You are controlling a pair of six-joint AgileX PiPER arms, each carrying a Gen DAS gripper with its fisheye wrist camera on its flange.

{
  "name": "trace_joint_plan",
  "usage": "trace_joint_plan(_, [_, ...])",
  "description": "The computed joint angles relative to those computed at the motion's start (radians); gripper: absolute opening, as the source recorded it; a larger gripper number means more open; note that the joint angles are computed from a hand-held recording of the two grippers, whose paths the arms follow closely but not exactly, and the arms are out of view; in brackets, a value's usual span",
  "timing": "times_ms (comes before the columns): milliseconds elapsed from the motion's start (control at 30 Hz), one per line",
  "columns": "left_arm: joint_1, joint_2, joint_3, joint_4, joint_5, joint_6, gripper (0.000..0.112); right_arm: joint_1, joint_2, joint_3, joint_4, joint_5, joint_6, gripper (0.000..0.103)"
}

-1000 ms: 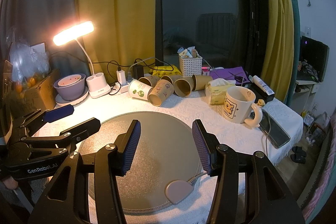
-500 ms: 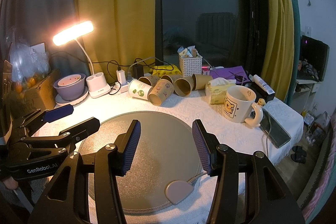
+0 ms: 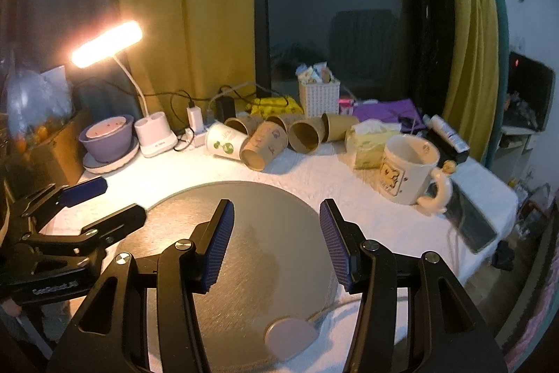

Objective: Flip cup upright
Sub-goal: 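Move the left tool to the tan paper cup lying on its side and grasp it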

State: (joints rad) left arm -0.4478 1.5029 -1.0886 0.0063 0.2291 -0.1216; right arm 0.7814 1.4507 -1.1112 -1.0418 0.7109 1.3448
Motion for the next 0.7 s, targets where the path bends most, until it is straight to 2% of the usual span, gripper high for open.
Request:
trace_joint_plan(33, [0.014,0.029,-0.017,-0.043,0.003,0.046,0.081,-0.035,0.016,-0.004,0.022,-0.042,-0.023,0.058])
trace_joint_plan(133, [0.045,0.105,-0.079,-0.175,0.033,0.178,0.081,-0.134,0.071,-0.024,0.121,-0.177,-0.126,0.059])
trace_joint_plan(300, [0.073,0.240,-0.232,-0.142,0.111,0.136,0.081,-0.262,0.181,-0.116,0.365,-0.294,-0.400,0.059])
trace_joint_plan(433, [0.072,0.355,-0.402,-0.077,0.216,0.093,0.081,-0.341,0.273,-0.220,0.588,-0.318,-0.664,0.059])
trace_joint_plan(700, [0.073,0.642,-0.881,-0.069,0.469,0.120,0.081,-0.449,0.457,-0.486,0.880,-0.252,-1.010,0.059])
